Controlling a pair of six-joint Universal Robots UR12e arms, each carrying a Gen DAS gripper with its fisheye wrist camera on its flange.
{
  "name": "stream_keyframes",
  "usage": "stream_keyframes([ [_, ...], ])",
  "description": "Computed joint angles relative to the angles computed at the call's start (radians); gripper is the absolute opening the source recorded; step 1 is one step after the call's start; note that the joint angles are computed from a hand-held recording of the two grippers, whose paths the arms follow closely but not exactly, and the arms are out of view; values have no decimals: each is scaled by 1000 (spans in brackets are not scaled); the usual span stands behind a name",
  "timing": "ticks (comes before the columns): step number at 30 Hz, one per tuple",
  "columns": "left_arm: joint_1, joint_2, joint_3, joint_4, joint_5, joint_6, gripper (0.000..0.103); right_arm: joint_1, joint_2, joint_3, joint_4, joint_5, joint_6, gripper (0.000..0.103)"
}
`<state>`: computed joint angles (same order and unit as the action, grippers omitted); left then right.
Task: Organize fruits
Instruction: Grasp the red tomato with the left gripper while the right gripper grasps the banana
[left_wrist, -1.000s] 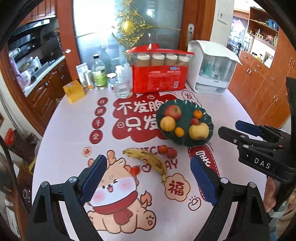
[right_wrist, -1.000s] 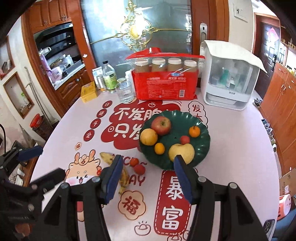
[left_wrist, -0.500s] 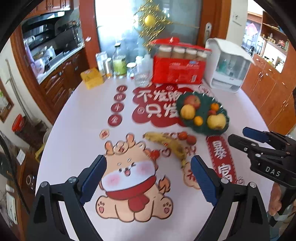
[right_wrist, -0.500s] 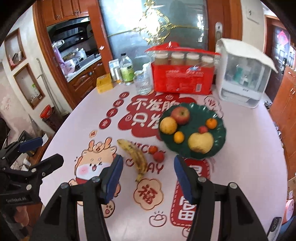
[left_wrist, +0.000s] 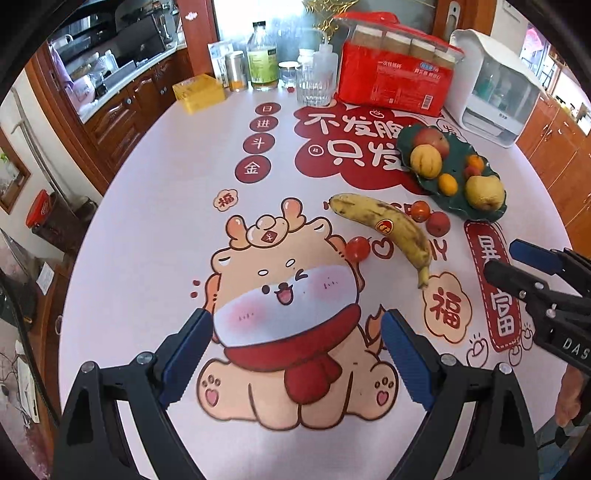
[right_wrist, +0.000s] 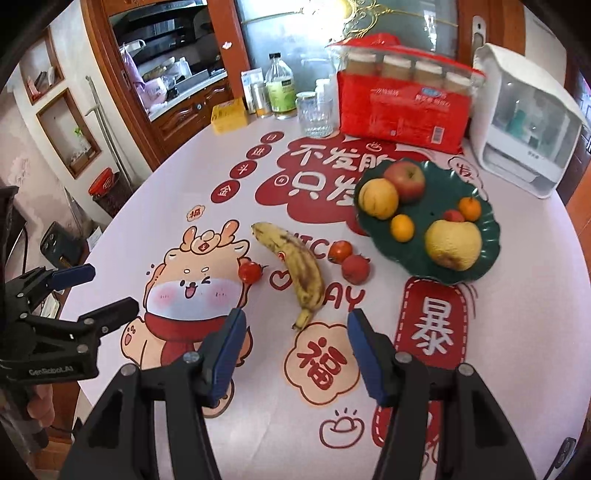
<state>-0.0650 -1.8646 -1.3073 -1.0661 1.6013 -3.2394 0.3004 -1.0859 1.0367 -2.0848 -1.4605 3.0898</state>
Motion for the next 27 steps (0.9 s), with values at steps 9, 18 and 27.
stream_keyframes([
  [9,1,-89,64,22,-46,15,82,2,67,-45,33,-17,-7,57],
  [18,3,-170,144,-34,-132,63,64,3,126,-95,57,-22,-14,57],
  [27,10,-224,204,-95,-201,84,55,15,165,-113,27,-64,-60,45],
])
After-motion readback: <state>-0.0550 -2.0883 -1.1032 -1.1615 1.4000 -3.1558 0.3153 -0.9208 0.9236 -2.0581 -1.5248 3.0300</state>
